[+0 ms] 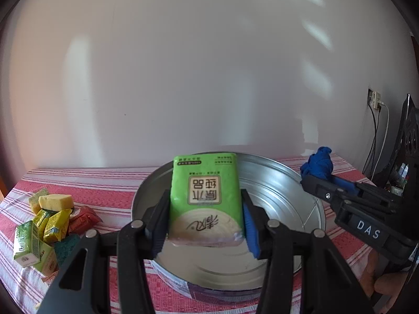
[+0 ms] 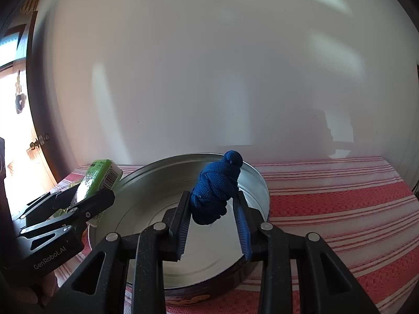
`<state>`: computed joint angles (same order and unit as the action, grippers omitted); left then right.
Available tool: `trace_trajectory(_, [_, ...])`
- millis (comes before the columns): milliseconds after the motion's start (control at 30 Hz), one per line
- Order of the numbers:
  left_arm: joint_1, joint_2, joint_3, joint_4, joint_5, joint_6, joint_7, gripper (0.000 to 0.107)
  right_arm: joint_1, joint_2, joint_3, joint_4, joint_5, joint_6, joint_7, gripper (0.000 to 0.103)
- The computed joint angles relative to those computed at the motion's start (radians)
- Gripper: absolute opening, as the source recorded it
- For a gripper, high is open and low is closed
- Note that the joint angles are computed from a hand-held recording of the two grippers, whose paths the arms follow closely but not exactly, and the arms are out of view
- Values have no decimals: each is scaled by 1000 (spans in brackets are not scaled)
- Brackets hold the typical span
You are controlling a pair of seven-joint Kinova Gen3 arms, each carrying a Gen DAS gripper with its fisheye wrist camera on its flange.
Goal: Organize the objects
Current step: 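Carry the blue cloth and green tissue pack over the tin with both tools, then open both tools to drop the cloth and tissue pack into the tin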
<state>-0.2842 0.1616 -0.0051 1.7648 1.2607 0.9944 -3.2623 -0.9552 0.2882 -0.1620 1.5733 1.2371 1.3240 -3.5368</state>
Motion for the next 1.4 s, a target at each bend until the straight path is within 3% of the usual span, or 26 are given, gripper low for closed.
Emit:
trace_trajectory(167, [0,29,5,-34,-47,18,60,49,34,-18,-4,29,-9,-54,-11,35])
trace_trajectory(333, [21,33,23,-45,-119,-33,117,49,32,27,2,-37,-59,-57,71,35])
trace_trajectory(467, [33,20,34,-25,-128,-80,112,49,21,25,18,-24,-65,-72,71,37])
trace_trajectory(533, [40,10,37,-8,-122,-111,97,53,13,29,23,-17,-55,-68,60,46])
trace_trajectory(567, [50,-1,41,6,-118,-136,93,57,7,35,26,-20,-51,-53,56,53])
trace_trajectory(600, [51,-13,39,22,-105,-149,77,69,-5,40,29,-20,-44,-30,45,69])
trace_trajectory(633, [54,-24,38,41,-80,-172,54,75,-21,48,31,-24,-31,-3,30,78])
trace_trajectory(800, [64,-62,12,109,50,-223,-67,100,-71,60,33,-12,36,94,-50,84])
trace_trajectory(900, [63,-73,-6,128,89,-208,-109,102,-86,70,30,-24,51,142,-72,89])
trace_trajectory(1033, [88,-94,-13,177,173,-268,-213,102,-99,94,36,-59,62,191,-42,95])
trace_trajectory(1267, [69,-75,-36,167,216,-234,-253,102,-154,174,80,-118,107,318,12,95])
trace_trajectory(1400, [57,-63,-44,152,207,-214,-227,102,-166,184,95,-116,129,338,-1,95])
